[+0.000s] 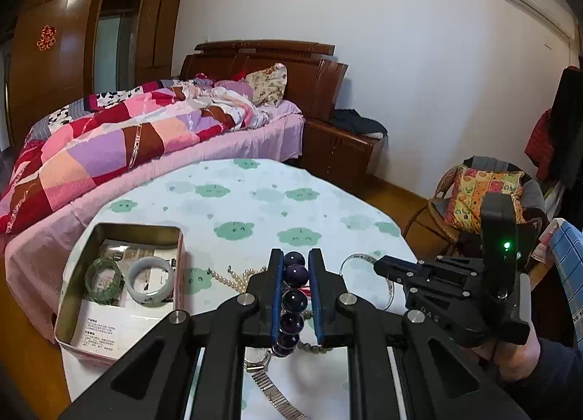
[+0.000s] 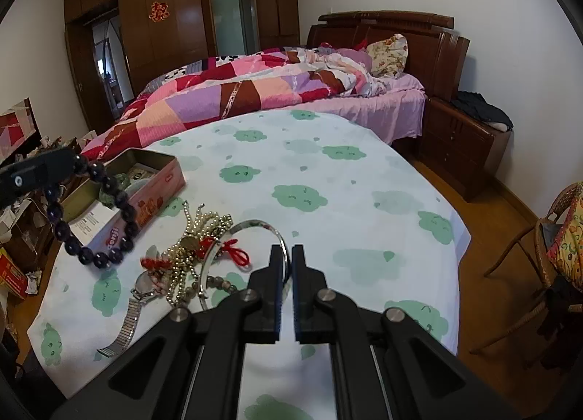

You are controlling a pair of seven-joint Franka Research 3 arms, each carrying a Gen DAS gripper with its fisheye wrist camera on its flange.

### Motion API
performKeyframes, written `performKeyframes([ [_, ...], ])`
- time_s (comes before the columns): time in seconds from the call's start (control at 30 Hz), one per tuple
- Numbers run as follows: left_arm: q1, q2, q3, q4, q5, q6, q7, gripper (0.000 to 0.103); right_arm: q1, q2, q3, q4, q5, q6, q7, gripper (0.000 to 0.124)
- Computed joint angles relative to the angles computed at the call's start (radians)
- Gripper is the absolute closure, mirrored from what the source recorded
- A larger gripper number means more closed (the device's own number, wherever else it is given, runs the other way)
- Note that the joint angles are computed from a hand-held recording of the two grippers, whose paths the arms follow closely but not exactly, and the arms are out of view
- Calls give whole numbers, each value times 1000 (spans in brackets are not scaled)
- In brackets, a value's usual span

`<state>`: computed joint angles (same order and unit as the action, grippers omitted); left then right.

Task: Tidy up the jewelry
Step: 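Carry the silver bangle and purple bead bracelet into the tin and release both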

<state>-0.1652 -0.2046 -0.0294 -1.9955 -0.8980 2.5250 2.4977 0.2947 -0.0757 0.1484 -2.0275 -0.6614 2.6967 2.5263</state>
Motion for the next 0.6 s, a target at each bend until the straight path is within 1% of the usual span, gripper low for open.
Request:
performKeyframes([
  [0.1, 0, -7, 4, 0, -11, 3, 7, 90, 1, -2, 1, 2, -1, 7, 0, 118],
  [0.2, 0, -10, 0, -5, -4, 34, 8, 90, 2, -6, 4, 5, 1, 17, -4, 118],
  [0.27, 0, -6, 4, -2, 1, 40, 2, 90, 4, -5, 7, 8, 5, 25, -13, 118],
  [0.33, 3, 0, 5, 2, 8, 46, -6, 90, 10, 4, 6, 18, 30, 36, -38, 118],
  [0.43, 10, 8, 4, 2, 27, 80, -16, 90, 21, 20, 6, 41, 61, 46, -73, 118],
  [0.53, 18, 15, 7, 6, 42, 102, -30, 90, 36, 44, -1, 77, 105, 54, -126, 118],
  [0.6, 25, 19, 8, 4, 56, 131, -41, 90, 48, 70, -7, 116, 147, 57, -172, 118],
])
